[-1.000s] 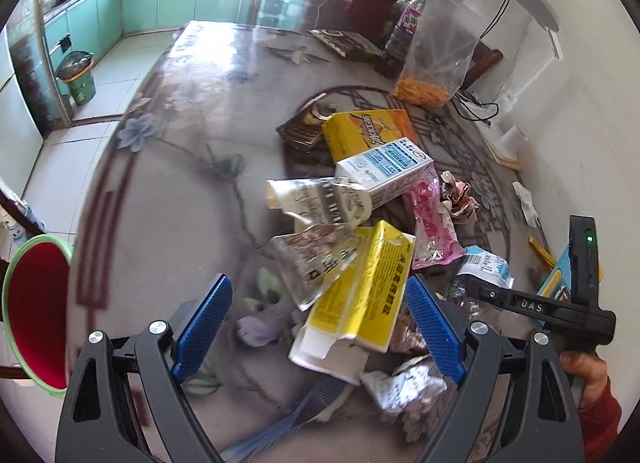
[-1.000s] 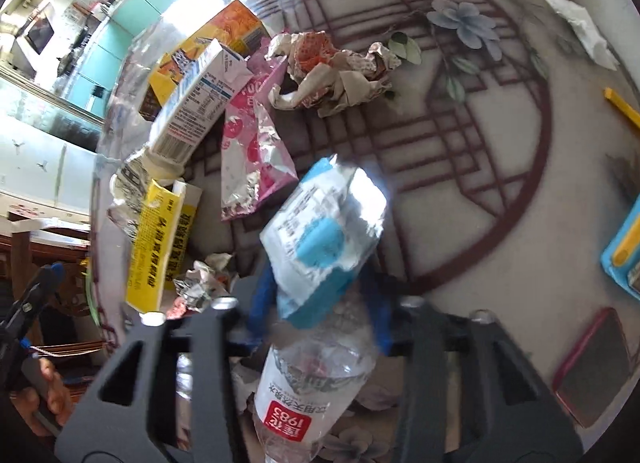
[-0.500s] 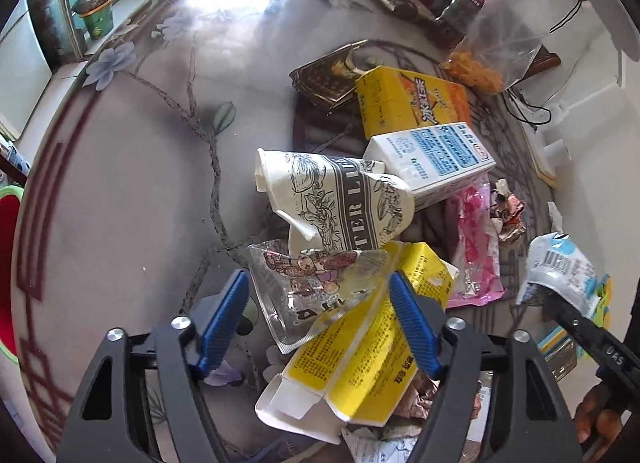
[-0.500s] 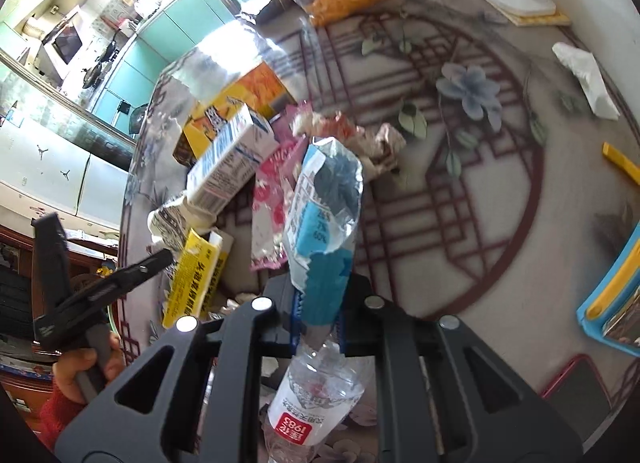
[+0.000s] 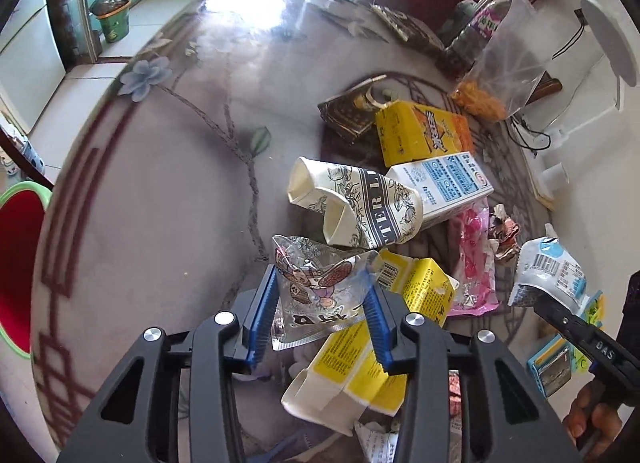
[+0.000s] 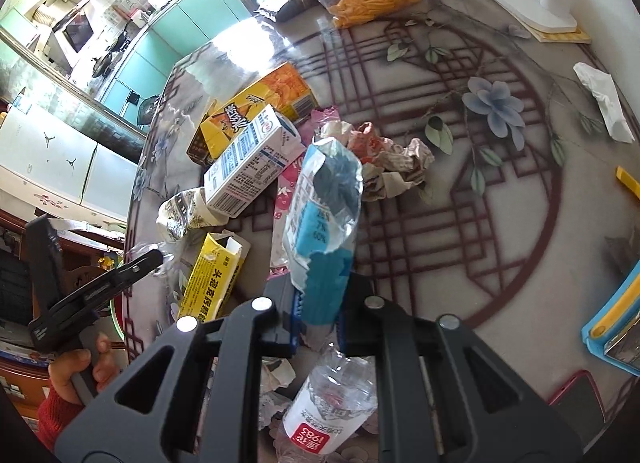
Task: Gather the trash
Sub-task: 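Grasp the blue-white packet with the right gripper while the left grasps the clear cartoon wrapper, then carry the clear wrapper and blue-white packet with both grippers over the red bin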
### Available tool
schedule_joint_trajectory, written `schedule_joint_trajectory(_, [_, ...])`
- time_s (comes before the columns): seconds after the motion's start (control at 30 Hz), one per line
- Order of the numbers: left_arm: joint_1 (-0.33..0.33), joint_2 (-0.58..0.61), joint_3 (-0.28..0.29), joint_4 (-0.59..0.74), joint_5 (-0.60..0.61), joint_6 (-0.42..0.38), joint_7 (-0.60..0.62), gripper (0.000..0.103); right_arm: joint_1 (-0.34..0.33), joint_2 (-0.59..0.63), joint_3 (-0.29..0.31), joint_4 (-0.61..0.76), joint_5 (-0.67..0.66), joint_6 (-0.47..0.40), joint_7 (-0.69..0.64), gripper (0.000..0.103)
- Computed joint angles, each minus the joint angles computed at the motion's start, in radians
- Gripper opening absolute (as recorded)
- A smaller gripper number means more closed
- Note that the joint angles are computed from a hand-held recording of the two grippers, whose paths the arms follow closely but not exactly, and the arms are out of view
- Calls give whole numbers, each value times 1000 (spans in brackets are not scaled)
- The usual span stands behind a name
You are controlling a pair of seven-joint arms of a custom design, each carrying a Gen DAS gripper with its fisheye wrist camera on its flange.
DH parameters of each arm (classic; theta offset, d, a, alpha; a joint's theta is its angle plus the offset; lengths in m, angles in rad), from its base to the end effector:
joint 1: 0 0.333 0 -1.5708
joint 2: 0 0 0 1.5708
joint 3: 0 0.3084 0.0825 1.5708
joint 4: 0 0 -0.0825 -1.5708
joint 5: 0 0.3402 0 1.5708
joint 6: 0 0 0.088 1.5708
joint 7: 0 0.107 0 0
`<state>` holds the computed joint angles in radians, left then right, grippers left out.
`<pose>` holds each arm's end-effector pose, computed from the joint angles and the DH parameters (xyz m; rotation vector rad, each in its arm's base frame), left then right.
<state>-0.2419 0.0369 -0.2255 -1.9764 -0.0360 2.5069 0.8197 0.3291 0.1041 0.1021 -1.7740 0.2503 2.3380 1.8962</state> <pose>0.5049 -0.2527 0.5150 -2.4210 1.7675 -0.7545 0.5352 0.2477 0.5509 -1.8334 1.8879 0.0370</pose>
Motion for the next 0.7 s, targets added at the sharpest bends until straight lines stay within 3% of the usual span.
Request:
schedule_joint_trajectory(0.43, [14,-204,-4,-153,6,56,-31,39,27,-19,16,0,-1,11,-19,14])
schedule_joint_trajectory(0.7, [34,-290,-31,-200,106,34,-81,39,54,-15,28,26,-20,-1,-25,14])
